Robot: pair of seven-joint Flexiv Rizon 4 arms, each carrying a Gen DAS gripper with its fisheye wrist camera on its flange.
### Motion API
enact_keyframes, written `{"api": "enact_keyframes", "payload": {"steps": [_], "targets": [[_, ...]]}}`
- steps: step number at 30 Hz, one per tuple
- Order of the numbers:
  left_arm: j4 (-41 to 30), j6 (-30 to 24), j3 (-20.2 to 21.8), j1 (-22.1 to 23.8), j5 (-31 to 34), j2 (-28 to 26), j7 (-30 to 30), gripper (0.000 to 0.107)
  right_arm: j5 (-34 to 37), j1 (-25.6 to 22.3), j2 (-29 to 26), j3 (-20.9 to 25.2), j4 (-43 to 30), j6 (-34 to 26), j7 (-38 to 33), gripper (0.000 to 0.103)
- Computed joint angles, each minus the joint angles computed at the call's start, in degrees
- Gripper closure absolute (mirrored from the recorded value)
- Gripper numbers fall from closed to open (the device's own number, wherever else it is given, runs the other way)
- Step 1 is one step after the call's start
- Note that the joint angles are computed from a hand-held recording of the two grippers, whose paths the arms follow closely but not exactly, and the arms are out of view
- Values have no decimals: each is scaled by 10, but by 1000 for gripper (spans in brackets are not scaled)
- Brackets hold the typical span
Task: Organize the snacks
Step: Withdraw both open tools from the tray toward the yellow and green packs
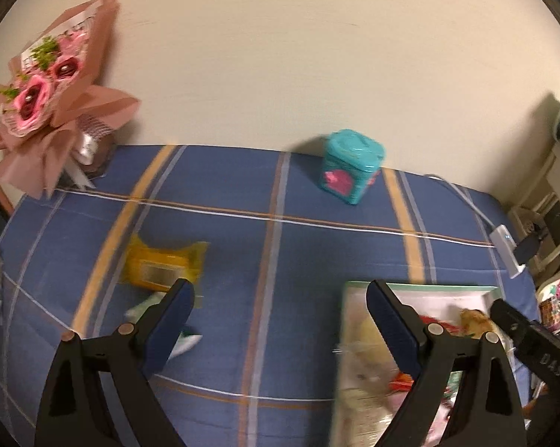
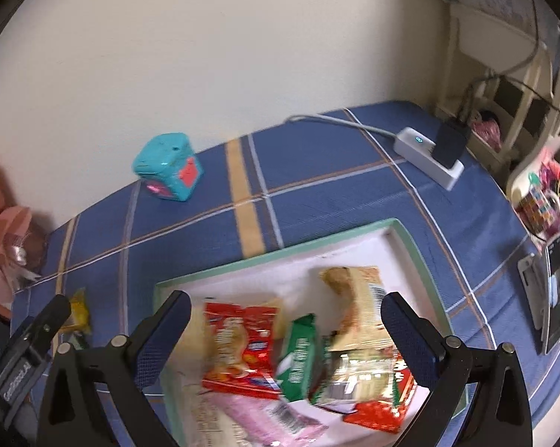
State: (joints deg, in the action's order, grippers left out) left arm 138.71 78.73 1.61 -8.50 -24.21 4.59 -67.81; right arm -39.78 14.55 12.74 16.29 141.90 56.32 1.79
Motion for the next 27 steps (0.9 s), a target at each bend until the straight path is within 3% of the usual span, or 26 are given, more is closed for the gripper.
{"api": "enact_keyframes", "payload": {"steps": [8, 21, 27], "targets": [[-36, -78, 30, 90, 146, -4, -67, 13, -21, 45, -66, 10, -55, -31, 13, 0], [-29, -78, 61, 144, 114, -13, 2, 13, -49, 141, -188, -10, -151, -33, 2, 0], [-40, -93, 67, 171, 147, -29, -1, 13, -65, 174, -231, -25, -183, -13, 8, 0]]}}
